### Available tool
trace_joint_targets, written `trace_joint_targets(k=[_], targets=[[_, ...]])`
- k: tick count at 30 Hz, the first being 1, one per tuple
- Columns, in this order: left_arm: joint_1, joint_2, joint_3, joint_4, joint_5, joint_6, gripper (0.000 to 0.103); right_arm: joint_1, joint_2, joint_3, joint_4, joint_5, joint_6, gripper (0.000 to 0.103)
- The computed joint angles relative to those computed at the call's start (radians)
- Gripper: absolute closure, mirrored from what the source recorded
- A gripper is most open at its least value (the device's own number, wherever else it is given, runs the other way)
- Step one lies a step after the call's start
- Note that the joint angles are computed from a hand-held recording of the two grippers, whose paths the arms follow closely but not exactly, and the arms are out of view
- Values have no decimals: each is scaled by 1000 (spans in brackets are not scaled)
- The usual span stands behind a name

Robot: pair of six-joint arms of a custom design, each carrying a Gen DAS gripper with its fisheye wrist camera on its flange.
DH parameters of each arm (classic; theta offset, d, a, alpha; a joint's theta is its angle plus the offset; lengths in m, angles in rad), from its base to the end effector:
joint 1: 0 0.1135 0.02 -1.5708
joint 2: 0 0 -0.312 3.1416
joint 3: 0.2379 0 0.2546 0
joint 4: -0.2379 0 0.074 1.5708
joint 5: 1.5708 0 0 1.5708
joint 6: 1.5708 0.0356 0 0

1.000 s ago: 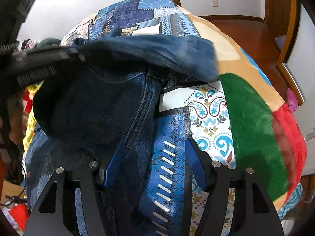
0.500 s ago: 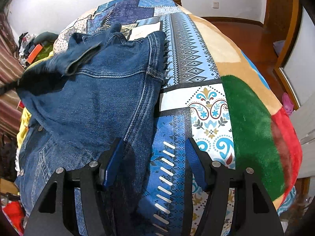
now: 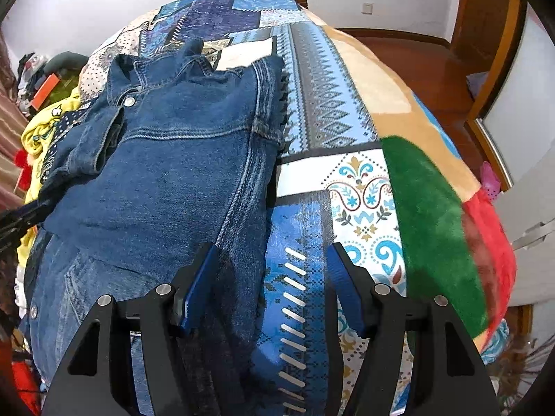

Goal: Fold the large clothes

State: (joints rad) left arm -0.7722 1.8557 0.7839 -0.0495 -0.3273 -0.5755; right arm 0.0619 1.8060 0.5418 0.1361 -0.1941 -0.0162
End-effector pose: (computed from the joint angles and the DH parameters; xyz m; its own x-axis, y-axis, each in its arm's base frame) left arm 0.2412 -0.2190 0.1274 -0.8464 0.1050 -0.5221 0.1192 0.9929 0.0064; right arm 0.2703 0.0236 0.1007 -0.8994 -0.0717 -0.4311 -0.1577 0.9732 0.1673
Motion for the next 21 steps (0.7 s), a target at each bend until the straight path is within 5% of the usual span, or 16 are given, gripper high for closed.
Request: trace_joint_targets(k=[9, 15, 21], targets=[[-30, 135, 222, -81, 7, 193, 33, 61, -126, 13, -41, -21, 47, 35], [-4, 294, 362, -131, 0, 277, 32, 108, -105, 22, -16, -26, 61, 31], [60, 237, 288, -11, 167, 277, 71, 124, 7, 63, -21, -15, 74, 31]])
